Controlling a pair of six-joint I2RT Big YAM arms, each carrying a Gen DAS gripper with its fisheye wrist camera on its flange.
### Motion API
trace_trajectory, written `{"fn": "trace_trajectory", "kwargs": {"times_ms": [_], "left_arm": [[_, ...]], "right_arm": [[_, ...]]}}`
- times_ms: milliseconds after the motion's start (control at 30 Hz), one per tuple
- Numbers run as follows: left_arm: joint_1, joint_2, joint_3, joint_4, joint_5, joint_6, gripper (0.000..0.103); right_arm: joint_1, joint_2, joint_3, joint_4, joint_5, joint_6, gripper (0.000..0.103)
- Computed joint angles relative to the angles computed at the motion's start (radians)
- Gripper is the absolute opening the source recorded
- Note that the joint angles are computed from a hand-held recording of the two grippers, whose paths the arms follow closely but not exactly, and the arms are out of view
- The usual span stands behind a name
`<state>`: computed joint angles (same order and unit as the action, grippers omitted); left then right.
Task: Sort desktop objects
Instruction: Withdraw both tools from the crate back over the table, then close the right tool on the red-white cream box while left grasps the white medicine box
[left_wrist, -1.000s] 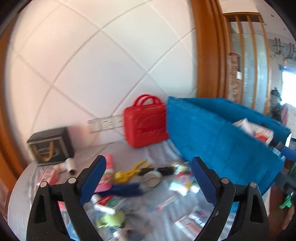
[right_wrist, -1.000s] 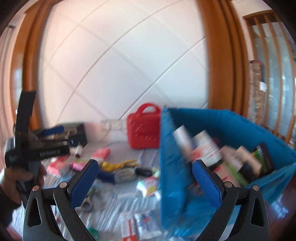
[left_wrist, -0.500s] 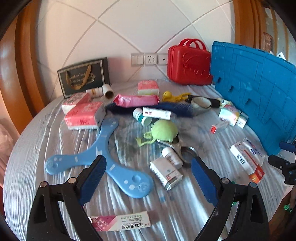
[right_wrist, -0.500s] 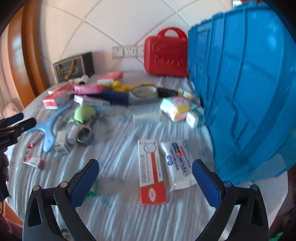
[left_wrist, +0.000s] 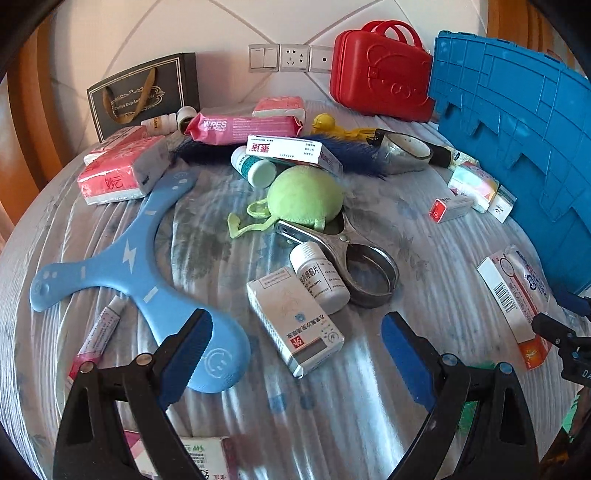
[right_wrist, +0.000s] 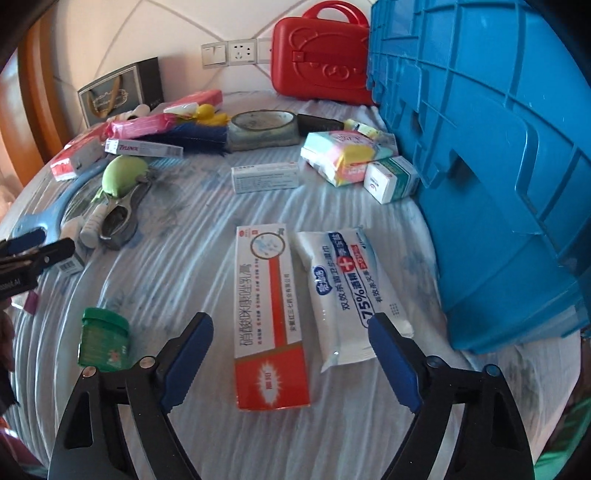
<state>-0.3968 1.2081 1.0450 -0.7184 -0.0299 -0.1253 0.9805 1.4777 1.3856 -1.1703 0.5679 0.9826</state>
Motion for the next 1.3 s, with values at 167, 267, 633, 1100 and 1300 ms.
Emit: {"fn": "trace_trajectory", "kwargs": {"times_ms": [167,267,633,1100,1300], "left_arm": [[-0.007,0.025,0.0,0.005,-0.017,-0.014,0.094],[-0.003,0.035,0.002,0.005,-0.021,-0.023,0.094],[-0.003,0.042,-0.002,0.015,-0.031,-0.021,0.094],[-0.003,0.053,-0.004,0.027,-0.047,-0.034,0.094],[-0.003,0.062,0.003,0.015,-0.075,-0.024,0.095]], "right_arm": [[-0.034,-0.01,-0.032,0.051,-0.076,-0.025,0.074],[-0.044,-0.014,-0.045,0.093,-0.105,-0.054,0.073],[-0.061,-0.003,-0.042,0.149,-0.141,-0.093,0.067],[-0.075,0.07,0.022,0.124,-0.211,-0.135,0.072],[-0.07,0.123,0.089,0.035,-0.21,-0.154,0.082]]}}
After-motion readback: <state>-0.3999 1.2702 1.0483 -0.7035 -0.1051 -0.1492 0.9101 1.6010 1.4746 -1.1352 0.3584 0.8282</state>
